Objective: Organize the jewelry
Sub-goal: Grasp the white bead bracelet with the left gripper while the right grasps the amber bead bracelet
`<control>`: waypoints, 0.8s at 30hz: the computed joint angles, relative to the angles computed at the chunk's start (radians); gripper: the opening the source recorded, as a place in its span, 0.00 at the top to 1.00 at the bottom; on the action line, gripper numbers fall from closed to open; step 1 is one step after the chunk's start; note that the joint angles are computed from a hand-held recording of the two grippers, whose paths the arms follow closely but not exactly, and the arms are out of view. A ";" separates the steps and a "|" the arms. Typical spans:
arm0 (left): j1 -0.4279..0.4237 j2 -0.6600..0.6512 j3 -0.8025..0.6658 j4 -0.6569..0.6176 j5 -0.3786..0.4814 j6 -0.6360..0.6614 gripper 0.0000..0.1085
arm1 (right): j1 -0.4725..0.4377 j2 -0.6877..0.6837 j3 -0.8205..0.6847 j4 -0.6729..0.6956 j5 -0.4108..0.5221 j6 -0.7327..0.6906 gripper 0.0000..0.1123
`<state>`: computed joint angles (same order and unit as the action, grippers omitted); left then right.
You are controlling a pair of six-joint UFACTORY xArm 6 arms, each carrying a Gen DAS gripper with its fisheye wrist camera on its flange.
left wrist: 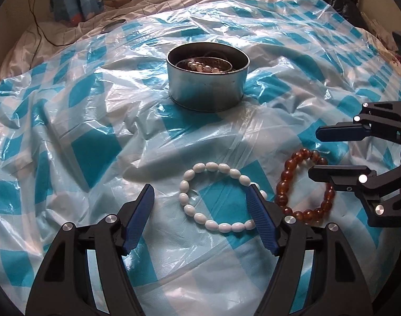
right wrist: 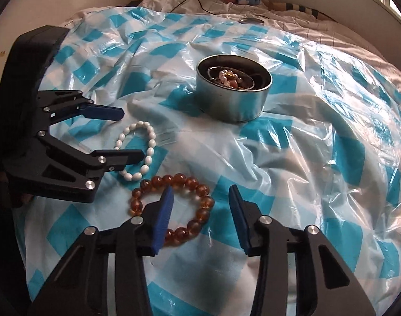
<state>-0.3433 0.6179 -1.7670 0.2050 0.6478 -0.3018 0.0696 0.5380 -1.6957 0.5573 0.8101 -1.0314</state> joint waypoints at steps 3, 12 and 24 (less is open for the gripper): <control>-0.002 0.004 0.003 -0.016 -0.005 0.017 0.41 | 0.002 -0.005 0.015 -0.022 -0.002 -0.007 0.69; 0.023 -0.017 0.041 -0.200 -0.042 0.070 0.94 | 0.003 -0.010 0.040 -0.007 -0.028 -0.021 0.89; 0.025 0.000 0.010 -0.246 -0.009 0.104 0.93 | -0.091 0.185 -0.314 0.097 0.312 0.228 0.88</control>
<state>-0.3178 0.6180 -1.7566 -0.0414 0.6384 -0.1980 -0.0217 0.7226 -2.0093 0.6542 1.1222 -0.8031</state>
